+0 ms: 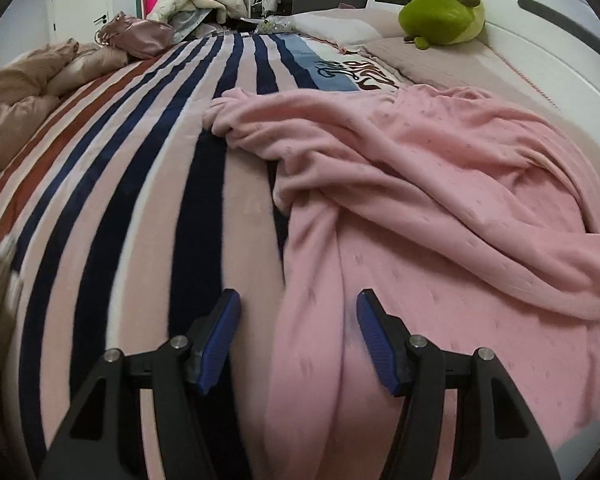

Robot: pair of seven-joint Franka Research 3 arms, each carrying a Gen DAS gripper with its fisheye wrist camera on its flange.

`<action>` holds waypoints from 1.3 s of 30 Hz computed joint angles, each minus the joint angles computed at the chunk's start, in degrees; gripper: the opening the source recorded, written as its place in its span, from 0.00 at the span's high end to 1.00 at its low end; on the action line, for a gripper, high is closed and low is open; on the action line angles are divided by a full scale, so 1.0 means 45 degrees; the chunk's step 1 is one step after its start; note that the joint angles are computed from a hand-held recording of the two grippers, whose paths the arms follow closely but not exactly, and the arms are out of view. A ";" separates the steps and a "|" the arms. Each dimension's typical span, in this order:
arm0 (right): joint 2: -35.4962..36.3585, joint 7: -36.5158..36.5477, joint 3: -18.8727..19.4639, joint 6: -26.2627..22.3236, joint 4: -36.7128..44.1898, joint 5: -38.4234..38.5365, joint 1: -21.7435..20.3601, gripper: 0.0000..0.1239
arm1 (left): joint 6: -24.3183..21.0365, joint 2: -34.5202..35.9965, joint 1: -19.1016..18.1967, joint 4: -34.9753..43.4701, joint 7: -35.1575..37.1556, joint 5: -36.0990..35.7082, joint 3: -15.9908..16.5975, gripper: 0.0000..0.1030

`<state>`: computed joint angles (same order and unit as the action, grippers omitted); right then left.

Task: Fold small clothes

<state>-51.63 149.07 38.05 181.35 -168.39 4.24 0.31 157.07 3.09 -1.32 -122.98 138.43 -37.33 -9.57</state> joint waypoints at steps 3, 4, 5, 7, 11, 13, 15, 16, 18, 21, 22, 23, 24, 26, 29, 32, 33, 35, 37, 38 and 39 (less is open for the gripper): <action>0.0100 -0.0495 -0.0425 -0.0195 0.0213 -0.0230 0.0067 0.95 | 0.0080 0.0676 -0.0129 0.0886 -0.1171 0.1068 -0.0047 0.45; 0.0243 -0.0634 -0.0532 -0.0175 0.0297 -0.0271 0.0096 0.95 | 0.0141 0.0851 -0.0110 0.1118 -0.1452 0.1304 -0.0116 0.45; 0.0500 -0.0828 -0.0673 -0.0088 0.0423 -0.0321 0.0128 0.95 | 0.0219 0.1058 -0.0114 0.1385 -0.1765 0.1608 -0.0192 0.45; 0.0964 -0.1081 -0.0690 0.0028 0.0735 -0.0347 -0.0045 0.95 | 0.0606 0.1621 -0.0422 0.1917 -0.3416 0.3689 0.0008 0.48; 0.1259 -0.1311 -0.0476 0.0265 0.0909 -0.0229 -0.0394 0.95 | 0.0951 0.1973 0.0243 0.2251 -0.3672 0.4310 -0.0409 0.70; 0.1085 -0.1286 -0.0484 0.0411 0.0771 -0.0021 -0.0316 0.95 | 0.1982 0.1650 0.0467 0.1689 -0.3979 0.4645 -0.0398 0.76; 0.0949 -0.1363 -0.0654 0.0472 0.0612 0.0172 -0.0069 0.95 | 0.2577 0.1456 0.0544 0.1345 -0.4691 0.5505 -0.0161 0.77; 0.0814 -0.1406 -0.0755 0.0338 0.0504 0.0266 0.0127 0.95 | 0.2404 0.1408 0.0731 0.1343 -0.4740 0.5631 -0.0193 0.77; 0.0800 -0.1551 -0.0999 -0.0274 0.0450 0.0321 0.0595 0.95 | 0.1845 0.1466 0.0963 0.1501 -0.4785 0.5821 -0.0242 0.71; 0.1950 -0.2410 -0.2833 -0.0958 0.0287 0.0547 0.2870 0.95 | 0.0847 0.1576 0.1087 0.1765 -0.5115 0.6078 -0.0214 0.59; 0.2167 -0.2456 -0.2995 -0.1163 0.0297 0.0570 0.3125 0.93 | 0.0788 0.1515 0.1206 0.1729 -0.4885 0.5733 -0.0352 0.59; 0.2386 -0.2521 -0.3020 -0.1551 0.0362 0.0562 0.3263 0.90 | 0.0585 0.1312 0.1451 0.1648 -0.4263 0.4972 -0.0594 0.57; 0.2533 -0.2639 -0.3058 -0.2035 0.0459 0.0467 0.3370 0.87 | 0.0404 0.1018 0.1595 0.1502 -0.3649 0.4269 -0.0726 0.55; 0.2393 -0.2832 -0.3296 -0.2015 0.0384 0.0349 0.3634 0.79 | 0.0411 0.0362 0.1600 0.1111 -0.2406 0.2659 -0.0810 0.47; 0.1470 -0.2732 -0.3239 -0.2068 0.0158 0.0331 0.3595 0.48 | 0.0293 -0.1286 0.1370 0.0037 0.0409 -0.0910 -0.0582 0.42; 0.0113 -0.2505 -0.2960 -0.2919 0.0014 0.0077 0.3223 0.49 | 0.0073 -0.2631 0.0646 -0.0839 0.2012 -0.3001 0.0071 0.42; -0.0452 -0.2254 -0.2752 -0.3298 -0.0081 -0.0031 0.2983 0.49 | 0.0069 -0.3054 0.0333 -0.1156 0.2481 -0.3656 0.0299 0.41; -0.1618 -0.1532 -0.2219 -0.4399 -0.0218 -0.0351 0.2447 0.49 | 0.0056 -0.3886 -0.0260 -0.1794 0.2915 -0.4488 0.0651 0.40; -0.2723 -0.0806 -0.1595 -0.6086 -0.0150 -0.0987 0.1893 0.48 | 0.0198 -0.4676 -0.0926 -0.2462 0.3289 -0.5085 0.0875 0.39; -0.2979 -0.0694 -0.1476 -0.6753 -0.0092 -0.1341 0.1759 0.47 | 0.0356 -0.4989 -0.1189 -0.2758 0.3350 -0.5213 0.0956 0.37; -0.3185 -0.0629 -0.1310 -0.7627 0.0010 -0.1747 0.1619 0.45 | 0.0558 -0.5209 -0.1477 -0.2997 0.3371 -0.5362 0.1006 0.35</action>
<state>-65.97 146.23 32.15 147.03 -168.34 -3.63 7.59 159.58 -20.36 -7.97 -136.47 153.60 -61.46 -5.04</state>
